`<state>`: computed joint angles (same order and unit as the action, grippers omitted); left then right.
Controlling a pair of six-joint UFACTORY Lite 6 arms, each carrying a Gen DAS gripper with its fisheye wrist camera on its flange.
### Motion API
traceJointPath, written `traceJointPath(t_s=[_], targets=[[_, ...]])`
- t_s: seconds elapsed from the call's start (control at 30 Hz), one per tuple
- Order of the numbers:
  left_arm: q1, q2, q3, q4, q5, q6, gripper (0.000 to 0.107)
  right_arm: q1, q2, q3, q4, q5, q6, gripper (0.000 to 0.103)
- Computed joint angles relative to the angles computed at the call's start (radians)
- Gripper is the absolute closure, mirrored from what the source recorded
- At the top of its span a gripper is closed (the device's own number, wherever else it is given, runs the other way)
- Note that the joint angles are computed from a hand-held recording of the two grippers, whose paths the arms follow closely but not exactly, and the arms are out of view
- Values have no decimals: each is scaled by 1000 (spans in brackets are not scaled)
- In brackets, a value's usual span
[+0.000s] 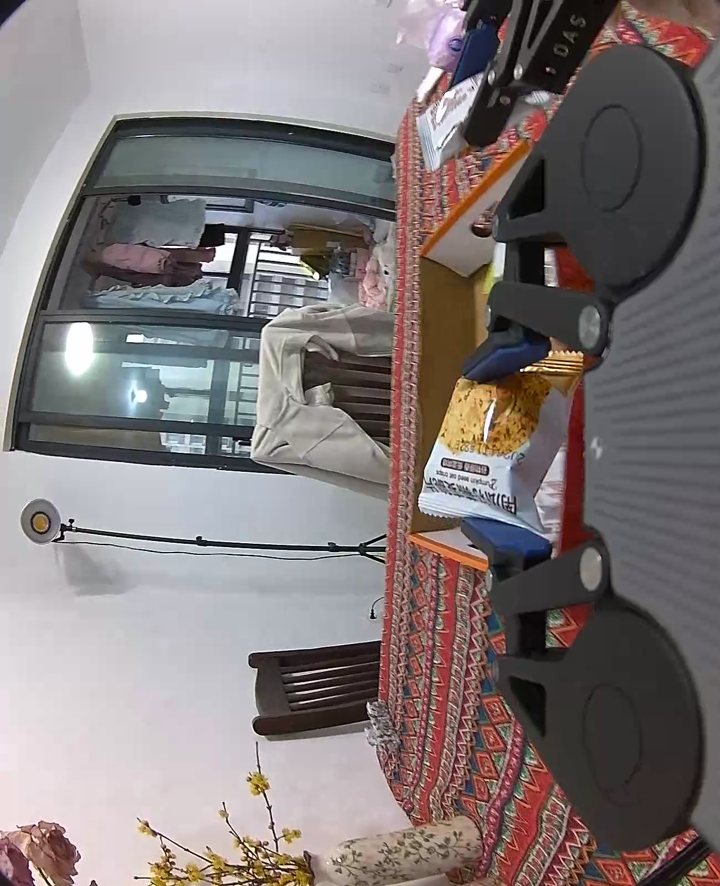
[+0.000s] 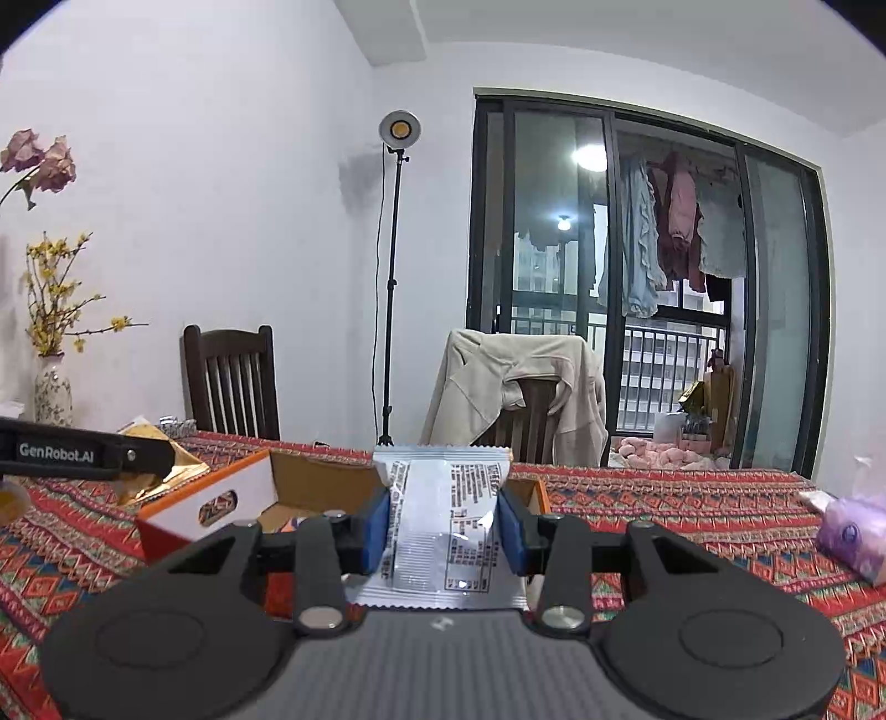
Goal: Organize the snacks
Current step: 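Carry both packets over the cardboard box and open both grippers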
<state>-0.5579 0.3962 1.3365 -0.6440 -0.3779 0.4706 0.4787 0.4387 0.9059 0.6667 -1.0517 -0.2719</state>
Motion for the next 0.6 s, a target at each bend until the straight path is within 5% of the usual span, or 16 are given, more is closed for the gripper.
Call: traceJointPath(t_s=[0.4,0.6], targets=[[20,301,445,-345,72,311,52,-117,217,432,5,227,-84,63],[51,460,653,-545,107,482,52,-156,343,558,-28,248,-53,63]])
